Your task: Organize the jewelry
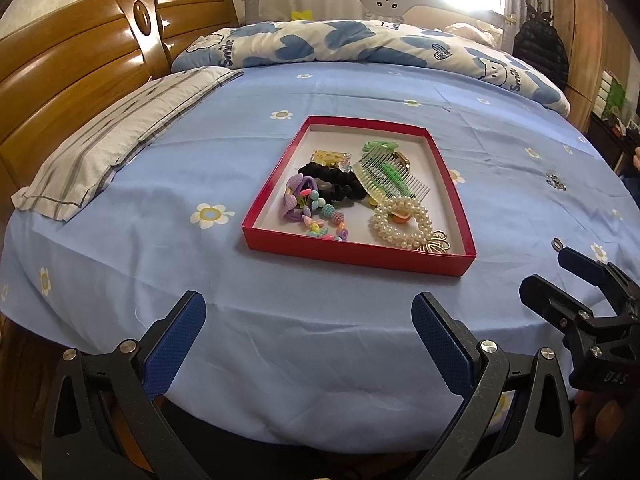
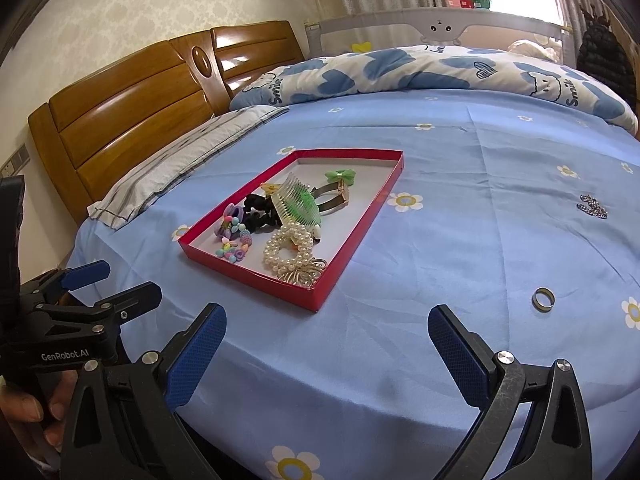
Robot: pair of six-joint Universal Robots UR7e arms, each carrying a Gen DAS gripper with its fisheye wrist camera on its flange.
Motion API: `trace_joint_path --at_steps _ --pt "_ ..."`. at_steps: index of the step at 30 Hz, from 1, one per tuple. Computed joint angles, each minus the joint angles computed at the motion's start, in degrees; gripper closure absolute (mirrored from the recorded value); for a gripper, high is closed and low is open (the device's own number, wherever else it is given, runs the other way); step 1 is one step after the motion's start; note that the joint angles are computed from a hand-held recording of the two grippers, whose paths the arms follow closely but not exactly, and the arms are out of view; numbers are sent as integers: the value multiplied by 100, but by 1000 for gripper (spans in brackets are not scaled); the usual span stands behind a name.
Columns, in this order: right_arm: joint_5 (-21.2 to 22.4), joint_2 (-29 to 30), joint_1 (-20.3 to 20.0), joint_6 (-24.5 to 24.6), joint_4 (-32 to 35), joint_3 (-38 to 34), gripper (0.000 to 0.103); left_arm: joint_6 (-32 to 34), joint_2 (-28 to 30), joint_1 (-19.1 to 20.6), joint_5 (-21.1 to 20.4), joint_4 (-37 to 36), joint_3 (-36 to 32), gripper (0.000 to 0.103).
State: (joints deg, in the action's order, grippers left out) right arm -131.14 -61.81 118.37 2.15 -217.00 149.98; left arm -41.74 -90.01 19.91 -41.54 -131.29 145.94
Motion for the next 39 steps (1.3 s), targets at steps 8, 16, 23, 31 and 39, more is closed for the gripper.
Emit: trace_joint_path --at_steps 8,16,23,31,39 --pt "-5 -1 15 9 41 -15 1 -5 -9 0 -21 -17 12 0" --pt "5 6 17 5 29 -18 1 -23 -14 -28 -20 -17 33 0" --pt "-34 -8 92 41 108 -51 1 -39 -15 -61 -38 -16 41 0" --pt "-57 -7 132 66 145 -73 1 -32 -21 -51 -46 2 27 0" --pt "-101 -16 199 98 222 -107 1 -8 -33 -41 -34 -13 23 0"
